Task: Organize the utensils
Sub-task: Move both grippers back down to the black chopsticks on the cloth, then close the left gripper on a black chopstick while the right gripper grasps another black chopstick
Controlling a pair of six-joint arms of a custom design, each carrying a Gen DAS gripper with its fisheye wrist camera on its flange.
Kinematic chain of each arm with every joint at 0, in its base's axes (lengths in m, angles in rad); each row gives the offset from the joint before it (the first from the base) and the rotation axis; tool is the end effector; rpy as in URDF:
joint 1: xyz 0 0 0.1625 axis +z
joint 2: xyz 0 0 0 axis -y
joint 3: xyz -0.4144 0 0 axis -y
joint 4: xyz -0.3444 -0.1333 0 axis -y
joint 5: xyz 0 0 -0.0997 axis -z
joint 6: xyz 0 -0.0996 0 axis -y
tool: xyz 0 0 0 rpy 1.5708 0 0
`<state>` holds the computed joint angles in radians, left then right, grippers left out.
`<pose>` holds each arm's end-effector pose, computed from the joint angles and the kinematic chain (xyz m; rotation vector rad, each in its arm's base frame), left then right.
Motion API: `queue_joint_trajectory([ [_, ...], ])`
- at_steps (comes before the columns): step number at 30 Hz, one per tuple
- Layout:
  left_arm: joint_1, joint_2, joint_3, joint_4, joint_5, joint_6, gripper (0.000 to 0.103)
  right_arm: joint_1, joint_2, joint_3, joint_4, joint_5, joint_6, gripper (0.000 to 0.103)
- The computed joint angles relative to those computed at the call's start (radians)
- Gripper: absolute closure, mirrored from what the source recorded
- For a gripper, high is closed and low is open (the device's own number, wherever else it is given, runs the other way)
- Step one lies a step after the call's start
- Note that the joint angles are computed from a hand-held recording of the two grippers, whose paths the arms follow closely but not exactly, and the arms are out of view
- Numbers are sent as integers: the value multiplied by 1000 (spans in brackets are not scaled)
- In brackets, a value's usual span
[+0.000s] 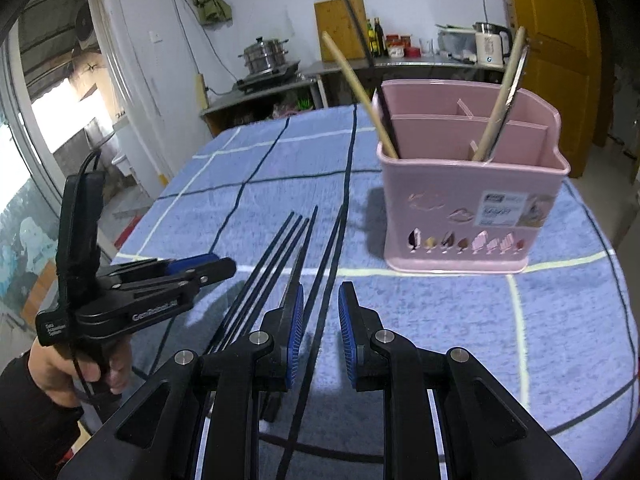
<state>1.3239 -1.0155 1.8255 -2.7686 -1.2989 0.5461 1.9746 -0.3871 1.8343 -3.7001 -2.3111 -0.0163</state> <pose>0.0123 -0.6059 0.2141 1.0039 2.5910 -0.4827 0.2769 -0.4797 -0.0171 0.1744 -2.3782 0.9992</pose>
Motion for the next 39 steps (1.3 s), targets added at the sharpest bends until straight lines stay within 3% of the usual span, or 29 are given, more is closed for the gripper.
queue_joint_trajectory([
  [18,-4,73,-30,-43,58,41,77,-81,78,-155,147,21,21,87],
  [26,4,69,-33,-46,64,44,93,-90,108,-219,183,-2,6,94],
  [35,26,34,-18,-42,70,18,94,-84,70,-159,214,-9,39,95],
  [39,27,37,-30,-29,67,16,94,-77,80,-184,212,-33,10,94],
])
